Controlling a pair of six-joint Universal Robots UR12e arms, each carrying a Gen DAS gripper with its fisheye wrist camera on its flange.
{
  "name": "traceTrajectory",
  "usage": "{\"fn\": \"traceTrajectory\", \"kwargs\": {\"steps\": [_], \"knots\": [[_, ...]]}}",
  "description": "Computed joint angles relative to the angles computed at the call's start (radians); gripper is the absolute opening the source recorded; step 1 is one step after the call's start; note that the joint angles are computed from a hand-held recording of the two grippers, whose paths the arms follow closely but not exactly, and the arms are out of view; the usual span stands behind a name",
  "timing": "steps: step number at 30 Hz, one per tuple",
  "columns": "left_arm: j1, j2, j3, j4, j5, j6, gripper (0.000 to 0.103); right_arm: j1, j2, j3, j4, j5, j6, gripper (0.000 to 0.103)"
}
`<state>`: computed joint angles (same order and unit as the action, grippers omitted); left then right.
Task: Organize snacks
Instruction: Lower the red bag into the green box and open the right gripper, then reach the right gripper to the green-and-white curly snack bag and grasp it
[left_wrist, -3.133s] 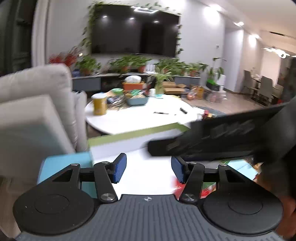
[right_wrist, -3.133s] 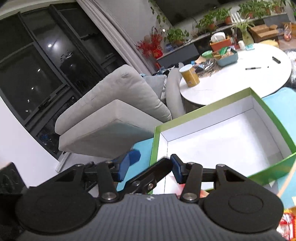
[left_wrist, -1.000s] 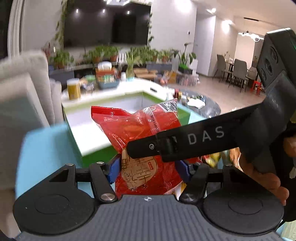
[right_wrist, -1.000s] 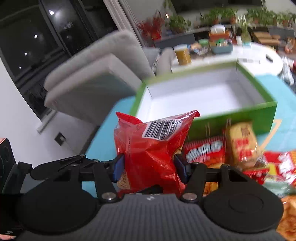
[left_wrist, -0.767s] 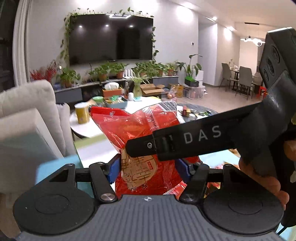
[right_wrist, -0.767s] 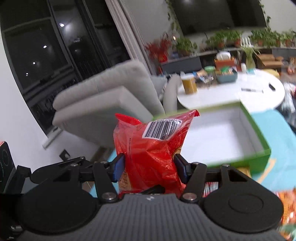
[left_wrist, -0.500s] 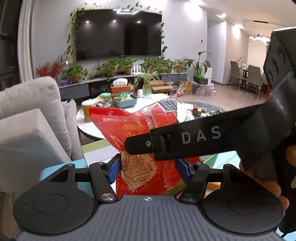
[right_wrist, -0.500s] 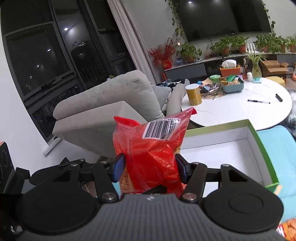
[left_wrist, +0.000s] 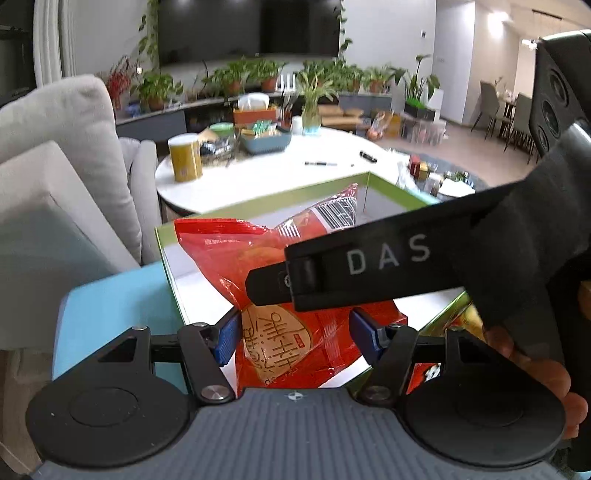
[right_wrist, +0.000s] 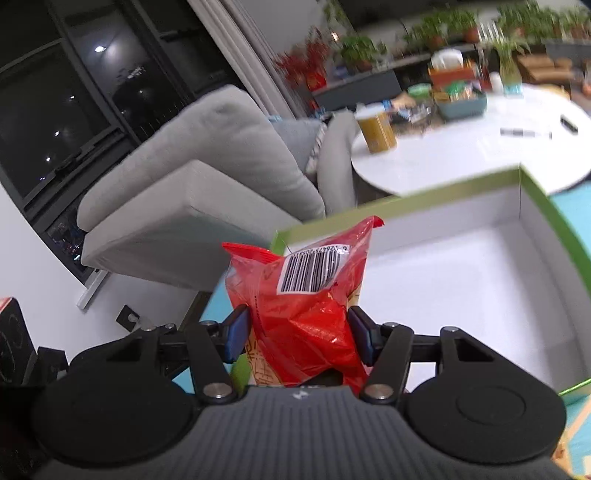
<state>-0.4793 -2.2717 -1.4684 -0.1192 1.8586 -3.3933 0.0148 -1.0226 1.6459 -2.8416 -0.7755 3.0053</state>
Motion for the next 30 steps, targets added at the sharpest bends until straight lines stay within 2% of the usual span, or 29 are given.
{"fn": "traceTrajectory", "kwargs": {"steps": [4, 9, 17, 23, 30], "knots": [[-0.001, 0.002, -0.002, -0.051, 0.005, -0.041, 0.060, 0.007, -0.004, -0.002, 0.061, -0.048, -0.024, 0.057], [-0.021, 0.005, -0.005, -0.024, 0.086, -0.016, 0.069, 0.000, -0.027, 0.026, -0.011, -0.080, -0.002, 0.060], [-0.060, 0.028, -0.010, 0.046, 0.195, 0.035, 0.083, -0.033, -0.101, 0.108, -0.121, -0.032, 0.000, 0.060], [-0.093, 0.054, -0.024, 0.079, 0.260, 0.063, 0.085, -0.057, -0.149, 0.157, -0.174, 0.017, 0.009, 0.060], [-0.136, 0.091, -0.064, 0.113, 0.324, 0.022, 0.089, -0.094, -0.220, 0.239, -0.221, 0.052, -0.026, 0.060]]}}
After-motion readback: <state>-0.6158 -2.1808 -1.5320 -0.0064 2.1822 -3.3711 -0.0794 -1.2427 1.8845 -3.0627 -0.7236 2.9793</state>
